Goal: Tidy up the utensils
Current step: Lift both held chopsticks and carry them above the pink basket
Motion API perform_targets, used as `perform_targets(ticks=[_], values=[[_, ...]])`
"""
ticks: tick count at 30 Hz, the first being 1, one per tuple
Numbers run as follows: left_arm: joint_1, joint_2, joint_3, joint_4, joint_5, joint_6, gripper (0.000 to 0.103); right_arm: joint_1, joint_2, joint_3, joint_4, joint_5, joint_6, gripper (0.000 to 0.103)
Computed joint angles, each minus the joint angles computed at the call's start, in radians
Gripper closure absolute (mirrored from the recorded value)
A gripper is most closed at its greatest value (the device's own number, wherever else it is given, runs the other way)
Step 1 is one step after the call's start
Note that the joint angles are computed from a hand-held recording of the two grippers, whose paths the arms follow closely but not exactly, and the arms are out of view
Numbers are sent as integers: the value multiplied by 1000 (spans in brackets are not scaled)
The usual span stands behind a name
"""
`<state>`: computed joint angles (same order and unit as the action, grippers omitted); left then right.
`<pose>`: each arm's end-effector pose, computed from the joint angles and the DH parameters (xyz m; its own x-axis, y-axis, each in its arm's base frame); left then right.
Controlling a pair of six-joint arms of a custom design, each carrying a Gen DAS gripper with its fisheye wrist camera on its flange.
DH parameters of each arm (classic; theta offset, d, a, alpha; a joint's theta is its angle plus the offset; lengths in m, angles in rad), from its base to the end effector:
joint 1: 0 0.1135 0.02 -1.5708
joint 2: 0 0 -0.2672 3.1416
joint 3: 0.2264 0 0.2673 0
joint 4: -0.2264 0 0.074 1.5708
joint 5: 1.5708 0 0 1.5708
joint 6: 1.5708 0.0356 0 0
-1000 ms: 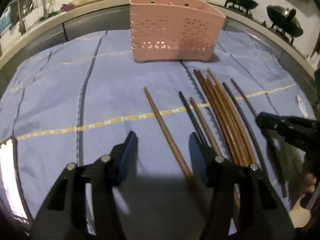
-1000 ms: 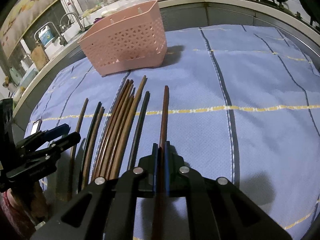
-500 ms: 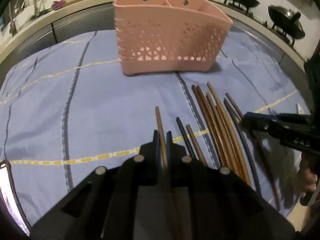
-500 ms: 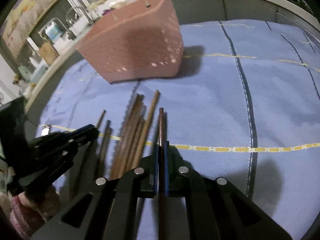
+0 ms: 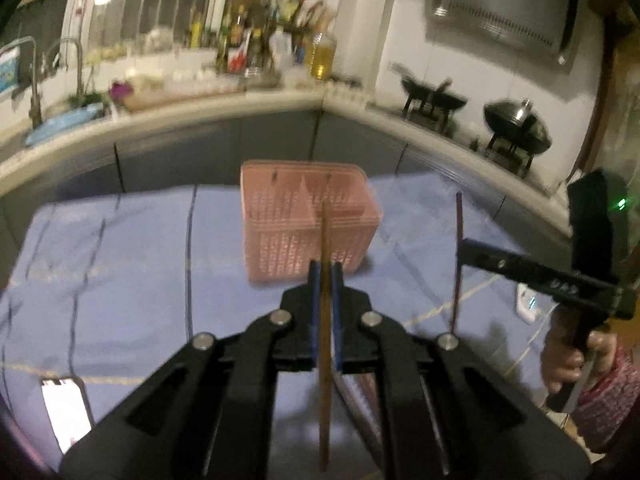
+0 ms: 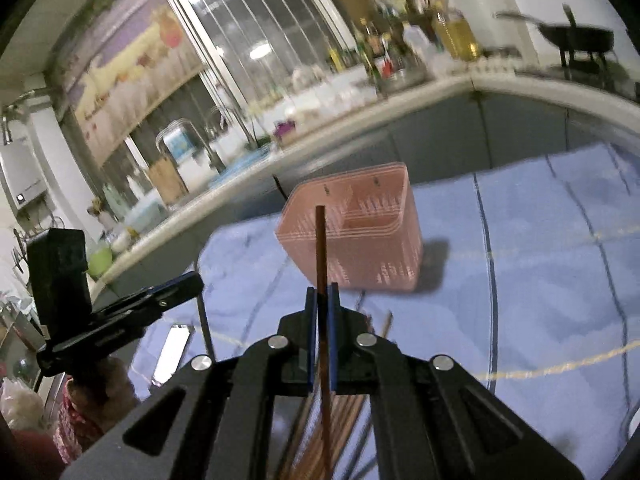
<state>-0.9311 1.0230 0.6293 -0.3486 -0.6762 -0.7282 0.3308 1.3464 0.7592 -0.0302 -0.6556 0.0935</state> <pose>0.1488 -0.1627 0.2283 -0.5344 -0.1513 -0.8316 -0.0070 0.9846 -0.1747 0.2710 0.1160 0.2205 -0.6131 -0.1323 -0.7789 -0.6733 0.6032 0.4275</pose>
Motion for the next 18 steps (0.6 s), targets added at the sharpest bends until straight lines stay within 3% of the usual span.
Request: perform_targets(ticks=[8,12,18], values=[[66,-56,210,-42,-55,221,98,31,32,239,-22,38,54,98],[211,-1,333,-9,9,344,98,80,136,430,-27,111,64,98],[354,130,419,49,75,413,98,148,305,611,-12,208,38,98]])
